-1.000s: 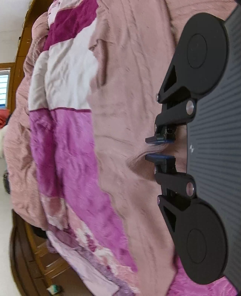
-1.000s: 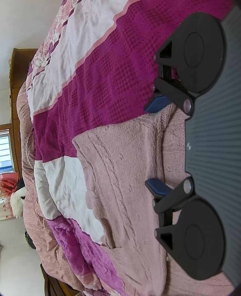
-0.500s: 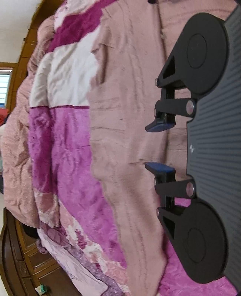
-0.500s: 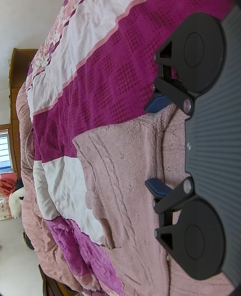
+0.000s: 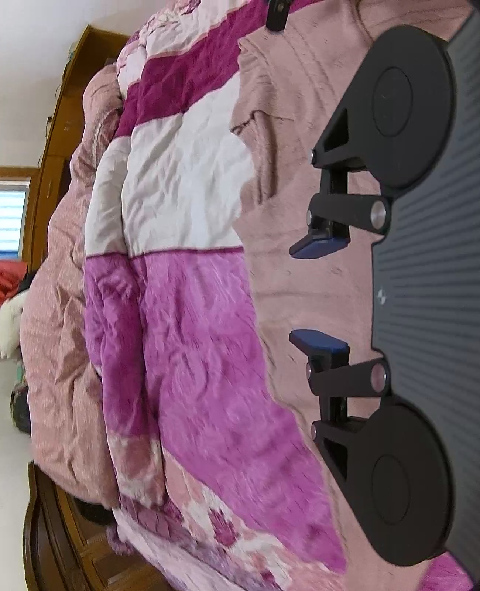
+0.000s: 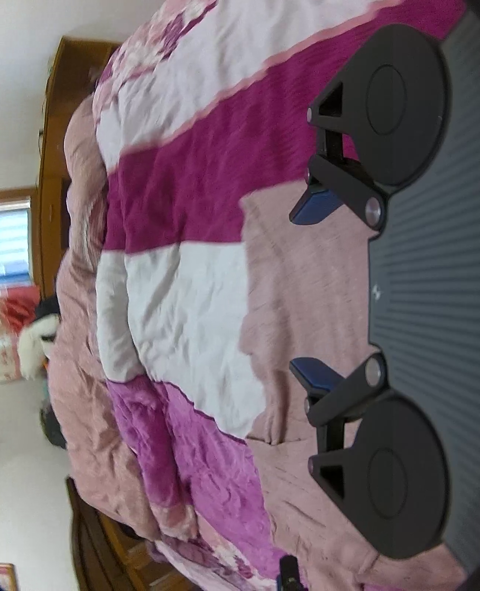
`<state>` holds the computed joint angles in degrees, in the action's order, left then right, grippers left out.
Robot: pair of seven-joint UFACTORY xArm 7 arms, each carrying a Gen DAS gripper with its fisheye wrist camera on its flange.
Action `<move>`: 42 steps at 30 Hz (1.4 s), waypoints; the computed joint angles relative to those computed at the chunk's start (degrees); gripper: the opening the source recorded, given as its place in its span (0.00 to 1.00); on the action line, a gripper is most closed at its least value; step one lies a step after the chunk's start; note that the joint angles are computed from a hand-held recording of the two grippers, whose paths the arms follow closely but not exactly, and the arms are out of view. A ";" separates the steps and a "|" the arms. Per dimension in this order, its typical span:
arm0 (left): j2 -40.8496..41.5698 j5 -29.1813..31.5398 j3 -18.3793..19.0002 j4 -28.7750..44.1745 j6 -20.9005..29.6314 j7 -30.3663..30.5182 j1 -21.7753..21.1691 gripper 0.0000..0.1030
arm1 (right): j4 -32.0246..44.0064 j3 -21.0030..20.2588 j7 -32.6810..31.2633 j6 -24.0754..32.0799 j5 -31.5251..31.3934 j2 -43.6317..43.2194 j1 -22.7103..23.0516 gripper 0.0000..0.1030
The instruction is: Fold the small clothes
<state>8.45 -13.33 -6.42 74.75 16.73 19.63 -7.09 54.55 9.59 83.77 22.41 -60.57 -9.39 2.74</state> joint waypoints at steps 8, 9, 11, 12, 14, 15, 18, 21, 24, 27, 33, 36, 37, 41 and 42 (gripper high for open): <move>13.08 7.46 0.29 15.96 4.19 -2.14 -2.85 0.50 | 14.17 -4.84 -29.77 -1.54 21.17 14.57 2.95 0.78; 14.73 8.18 0.29 18.09 5.17 -2.20 -3.06 0.50 | 15.89 -4.99 -34.31 -0.80 24.67 16.09 3.09 0.77; 17.69 9.43 0.54 21.93 6.88 -2.85 -3.62 0.51 | 19.65 -5.37 -41.60 0.92 29.70 19.21 3.20 0.77; 18.75 9.75 0.52 23.19 7.52 -2.95 -3.68 0.51 | 21.04 -5.48 -44.56 1.30 32.10 20.35 3.13 0.77; 20.07 10.37 0.59 24.39 7.72 -3.18 -3.88 0.51 | 24.09 -5.24 -50.76 1.97 37.57 22.84 2.60 0.76; 20.63 10.60 0.51 24.73 7.51 -3.07 -3.93 0.51 | 25.50 -5.19 -53.38 2.40 39.74 23.95 2.41 0.74; 21.56 11.02 0.45 24.77 6.80 -3.21 -4.07 0.51 | 30.15 -4.49 -60.90 4.36 46.82 27.58 1.50 0.70; 22.57 11.79 0.90 25.24 7.42 -3.92 -4.52 0.51 | 33.40 -2.99 -68.47 6.16 54.14 30.37 0.16 0.59; 23.65 12.83 1.54 25.86 7.28 -4.86 -5.11 0.51 | 35.32 -4.33 -71.39 8.20 55.98 31.94 1.57 0.57; 24.34 12.54 1.14 26.49 7.81 -5.35 -4.74 0.52 | 36.43 -6.33 -73.07 9.34 55.81 32.70 3.58 0.58; 22.90 12.82 0.76 23.22 5.58 -3.95 -4.31 0.52 | 38.45 -9.95 -72.83 9.76 50.62 33.80 6.59 0.62; 22.68 13.17 0.96 22.54 5.07 -4.03 -4.47 0.53 | 40.68 -8.40 -75.63 12.04 53.43 35.19 5.22 0.62; 22.60 13.11 0.91 22.38 5.01 -4.10 -4.43 0.53 | 40.83 -7.88 -76.51 12.03 54.53 35.33 4.82 0.62; 22.40 12.55 0.47 22.04 4.88 -3.95 -4.00 0.54 | 37.21 -8.58 -76.70 6.53 53.26 33.46 6.50 0.11; 22.43 12.40 0.41 22.06 4.86 -3.91 -3.91 0.54 | 35.74 -9.21 -76.23 4.13 51.81 32.70 7.30 0.11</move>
